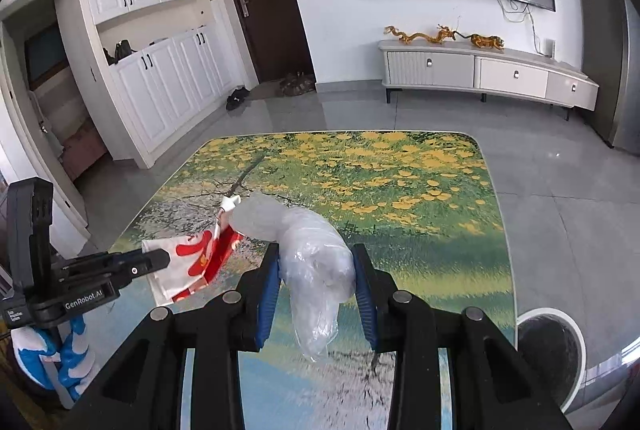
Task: Collect trash
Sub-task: 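Carry both bags over the bin and open both tools to drop them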
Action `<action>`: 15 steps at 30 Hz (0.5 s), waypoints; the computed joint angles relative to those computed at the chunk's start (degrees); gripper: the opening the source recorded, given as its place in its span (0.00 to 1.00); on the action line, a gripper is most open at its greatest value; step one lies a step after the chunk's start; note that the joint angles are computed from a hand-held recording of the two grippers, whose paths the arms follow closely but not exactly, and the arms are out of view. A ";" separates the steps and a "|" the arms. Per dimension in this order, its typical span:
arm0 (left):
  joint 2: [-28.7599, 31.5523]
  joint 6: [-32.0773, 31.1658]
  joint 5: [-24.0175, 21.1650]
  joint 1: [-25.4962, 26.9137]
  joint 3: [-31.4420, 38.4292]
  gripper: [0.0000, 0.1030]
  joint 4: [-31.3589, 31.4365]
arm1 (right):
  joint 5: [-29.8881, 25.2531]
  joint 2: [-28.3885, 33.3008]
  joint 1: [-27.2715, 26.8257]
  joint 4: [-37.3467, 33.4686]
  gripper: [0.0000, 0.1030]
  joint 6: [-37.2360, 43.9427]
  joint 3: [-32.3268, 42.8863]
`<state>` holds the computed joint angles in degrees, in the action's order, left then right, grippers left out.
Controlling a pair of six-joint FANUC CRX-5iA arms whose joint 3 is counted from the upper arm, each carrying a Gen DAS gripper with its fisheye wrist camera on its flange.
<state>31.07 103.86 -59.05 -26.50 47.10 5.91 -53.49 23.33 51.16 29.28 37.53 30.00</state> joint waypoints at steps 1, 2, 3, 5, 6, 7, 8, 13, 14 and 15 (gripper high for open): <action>-0.93 0.11 0.45 -0.18 -1.01 0.13 -0.30 | 0.08 -0.53 0.28 0.71 0.32 -0.71 -0.70; -1.54 0.18 0.88 -0.32 -1.63 0.13 -0.62 | 0.19 -1.13 0.58 1.56 0.32 -1.55 -1.51; -2.06 0.26 1.25 -0.45 -2.04 0.13 -1.00 | 0.34 -1.64 0.80 2.32 0.32 -2.33 -2.23; -2.66 0.48 1.54 -0.81 -2.12 0.13 -1.75 | 0.87 -3.05 1.24 4.07 0.32 -4.24 -4.25; -2.93 0.38 1.73 -0.98 -2.14 0.13 -2.02 | 1.02 -3.74 1.45 5.00 0.32 -5.20 -5.22; -3.20 0.26 1.88 -1.17 -2.23 0.13 -2.31 | 1.12 -4.43 1.62 5.87 0.32 -6.10 -6.17; -3.41 0.19 1.97 -1.48 -2.04 0.13 -2.88 | 1.27 -5.05 1.71 6.57 0.32 -6.88 -7.08; -2.92 -0.39 1.49 -2.81 0.23 0.13 -4.18 | 1.92 -8.83 1.91 10.57 0.32 -12.04 -12.71; -2.47 -0.71 1.12 -3.17 1.26 0.13 -4.31 | 1.84 -9.47 1.99 11.29 0.32 -13.07 -13.62; -2.17 -0.93 0.94 -3.42 1.85 0.13 -4.36 | 1.96 -10.23 1.92 11.97 0.32 -14.17 -14.76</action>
